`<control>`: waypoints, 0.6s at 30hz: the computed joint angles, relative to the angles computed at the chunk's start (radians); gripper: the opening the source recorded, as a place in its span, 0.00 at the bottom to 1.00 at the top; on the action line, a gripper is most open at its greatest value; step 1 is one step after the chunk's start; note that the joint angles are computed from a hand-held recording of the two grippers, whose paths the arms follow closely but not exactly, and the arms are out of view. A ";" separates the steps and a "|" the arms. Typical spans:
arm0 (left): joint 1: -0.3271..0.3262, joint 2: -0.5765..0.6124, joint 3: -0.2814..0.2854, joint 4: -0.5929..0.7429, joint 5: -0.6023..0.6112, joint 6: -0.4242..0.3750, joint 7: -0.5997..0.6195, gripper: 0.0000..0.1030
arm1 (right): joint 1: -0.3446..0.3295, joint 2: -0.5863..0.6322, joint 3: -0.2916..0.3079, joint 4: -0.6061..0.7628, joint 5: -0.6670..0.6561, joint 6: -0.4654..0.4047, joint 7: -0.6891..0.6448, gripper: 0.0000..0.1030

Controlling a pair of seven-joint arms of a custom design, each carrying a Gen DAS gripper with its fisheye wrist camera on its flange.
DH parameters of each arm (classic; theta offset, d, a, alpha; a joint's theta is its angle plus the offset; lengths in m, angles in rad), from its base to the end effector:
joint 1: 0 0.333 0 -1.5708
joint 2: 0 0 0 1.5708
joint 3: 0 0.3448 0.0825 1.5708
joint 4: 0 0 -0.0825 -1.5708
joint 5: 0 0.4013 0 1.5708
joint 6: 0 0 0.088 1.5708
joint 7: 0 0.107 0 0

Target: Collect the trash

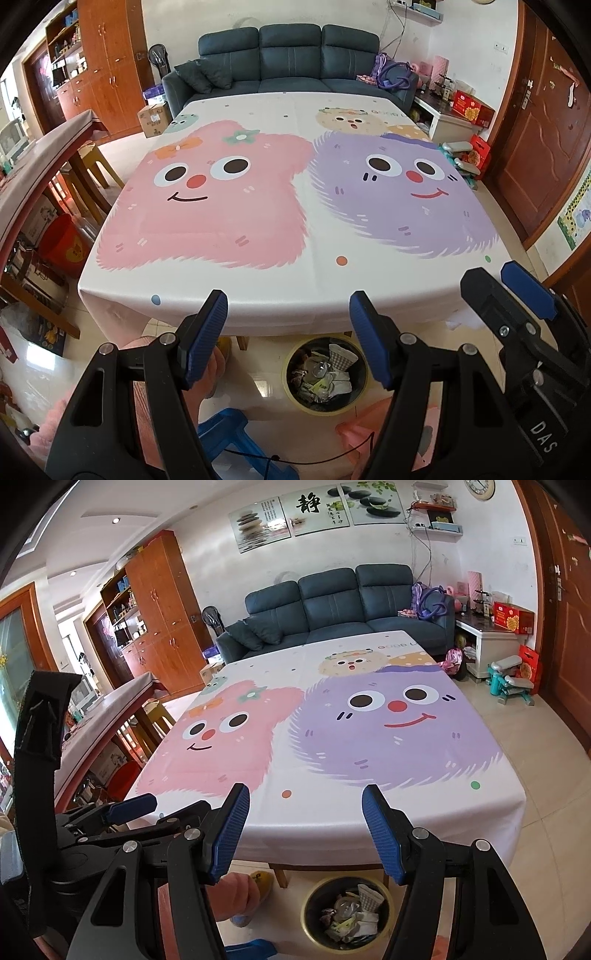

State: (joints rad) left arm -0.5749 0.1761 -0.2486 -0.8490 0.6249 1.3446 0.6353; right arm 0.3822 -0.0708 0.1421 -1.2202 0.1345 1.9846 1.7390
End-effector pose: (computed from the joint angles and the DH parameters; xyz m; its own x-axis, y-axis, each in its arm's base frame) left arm 0.4415 -0.3319 0.8822 0.3577 -0.9338 0.0063 -0.7594 -0.2948 -0.5799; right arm 0.4508 0.2769 0.9157 0.4347 -0.8695 -0.2345 -0.6885 -0.1530 -0.7089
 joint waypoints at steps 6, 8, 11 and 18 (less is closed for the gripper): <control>0.003 -0.009 -0.002 -0.020 0.009 0.014 0.001 0.64 | 0.000 -0.001 0.000 -0.002 -0.003 0.001 0.005 0.63; 0.004 -0.010 -0.004 -0.022 0.010 0.016 0.001 0.64 | 0.000 -0.001 0.000 -0.002 -0.003 0.000 0.004 0.63; 0.004 -0.009 -0.005 -0.020 0.009 0.013 0.001 0.64 | 0.001 -0.004 0.000 -0.005 -0.003 -0.001 0.003 0.63; 0.003 -0.005 -0.004 -0.010 0.005 0.002 -0.002 0.64 | -0.001 -0.012 0.001 -0.022 -0.004 0.003 0.002 0.63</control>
